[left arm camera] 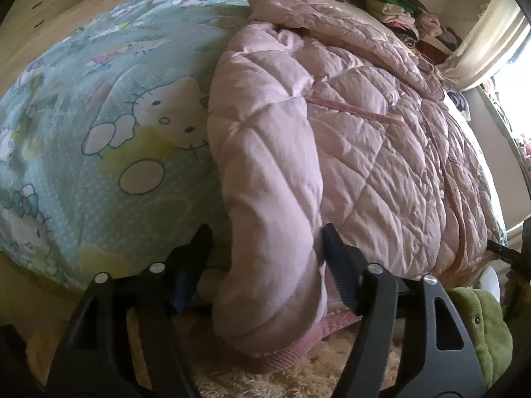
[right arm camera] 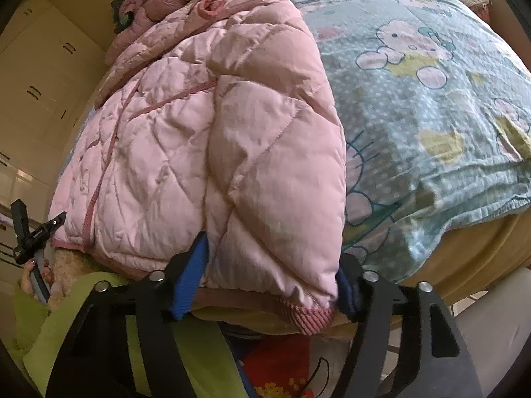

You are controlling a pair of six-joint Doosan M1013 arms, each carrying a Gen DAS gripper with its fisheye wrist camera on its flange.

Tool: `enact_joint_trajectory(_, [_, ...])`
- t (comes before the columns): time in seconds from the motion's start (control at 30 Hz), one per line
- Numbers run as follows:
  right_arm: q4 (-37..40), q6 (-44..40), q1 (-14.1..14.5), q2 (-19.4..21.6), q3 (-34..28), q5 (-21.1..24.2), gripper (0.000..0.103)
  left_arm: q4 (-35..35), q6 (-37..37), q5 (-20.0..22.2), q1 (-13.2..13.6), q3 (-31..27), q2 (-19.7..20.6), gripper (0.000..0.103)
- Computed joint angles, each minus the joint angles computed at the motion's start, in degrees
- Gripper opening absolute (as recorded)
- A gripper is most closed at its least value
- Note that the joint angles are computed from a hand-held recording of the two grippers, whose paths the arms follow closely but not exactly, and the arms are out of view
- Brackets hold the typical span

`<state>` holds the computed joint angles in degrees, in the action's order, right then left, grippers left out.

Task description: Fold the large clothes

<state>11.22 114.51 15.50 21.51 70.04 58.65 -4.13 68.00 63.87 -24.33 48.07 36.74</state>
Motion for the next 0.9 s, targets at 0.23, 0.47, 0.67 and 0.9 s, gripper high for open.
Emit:
enact_joint_trajectory(0.23, [2.4, -2.2, -0.5, -1.0, -0.1, -2.2, 0.037, -1.4, 0.8, 0.8, 0.0, 0.1, 0.1, 0.057])
enact_joint_trajectory(0.47, [3.6, -1.8, -0.9, -0.4, 0.9, -0.2, 0.052, -3.6, 3.3, 0.6, -0.2, 0.8, -0.3, 0.040])
enact_joint_trajectory(0.67, [3.8, -2.2, -0.7, -0.3, 1.2, -0.7, 0.054, -2.5, 3.3, 0.2, -0.6, 1.1, -0.5, 0.035])
enact_joint_trajectory(0.9, [2.3, -5.6, 0.2, -1.3, 1.3, -4.5, 0.019, -1.9, 3.4, -1.9, -0.9, 1.5, -1.2, 0.015])
